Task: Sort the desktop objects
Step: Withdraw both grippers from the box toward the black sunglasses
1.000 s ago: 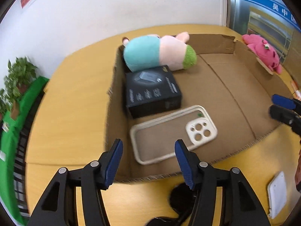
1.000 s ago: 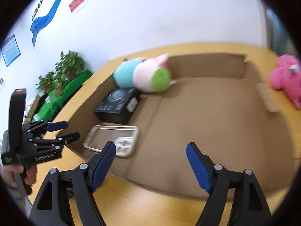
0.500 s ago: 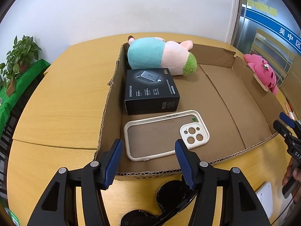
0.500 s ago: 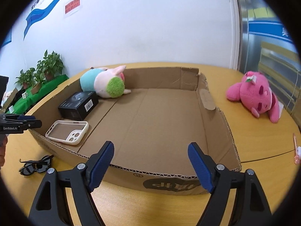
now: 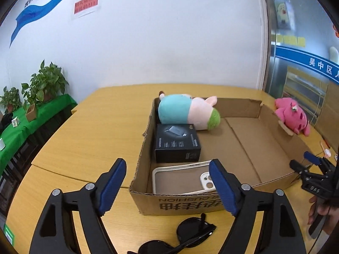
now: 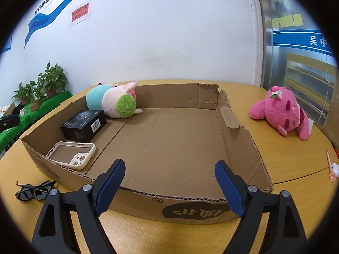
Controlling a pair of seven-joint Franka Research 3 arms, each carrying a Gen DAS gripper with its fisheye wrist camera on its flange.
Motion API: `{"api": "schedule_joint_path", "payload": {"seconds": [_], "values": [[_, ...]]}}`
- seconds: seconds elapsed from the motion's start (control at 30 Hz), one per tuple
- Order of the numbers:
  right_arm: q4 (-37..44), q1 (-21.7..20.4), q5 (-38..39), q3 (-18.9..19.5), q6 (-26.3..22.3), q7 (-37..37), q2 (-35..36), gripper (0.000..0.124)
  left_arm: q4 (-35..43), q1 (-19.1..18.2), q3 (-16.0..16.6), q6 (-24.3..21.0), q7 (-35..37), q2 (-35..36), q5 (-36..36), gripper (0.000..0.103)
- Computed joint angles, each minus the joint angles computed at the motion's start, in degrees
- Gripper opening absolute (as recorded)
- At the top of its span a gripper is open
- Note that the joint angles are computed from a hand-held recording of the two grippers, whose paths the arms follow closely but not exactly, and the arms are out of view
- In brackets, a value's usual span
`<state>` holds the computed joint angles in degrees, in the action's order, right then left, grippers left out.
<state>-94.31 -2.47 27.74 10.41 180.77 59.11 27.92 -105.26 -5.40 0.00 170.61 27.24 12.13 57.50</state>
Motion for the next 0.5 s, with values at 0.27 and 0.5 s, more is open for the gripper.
{"api": "schedule_joint_path", "payload": {"seconds": [0.27, 0.5], "values": [[-1.2, -3.6, -1.3, 5.0, 5.6, -0.8, 1.1, 0.088, -0.3, -1.0, -1.4, 0.7, 1.2, 1.6, -3.4, 0.086], [-2.3, -6.1, -5.8, 7.7, 8.9, 2.4, 1.7, 0.088, 1.4, -4.1, 0.3, 3.2, 1.5, 5.0, -4.7, 0.086]]}}
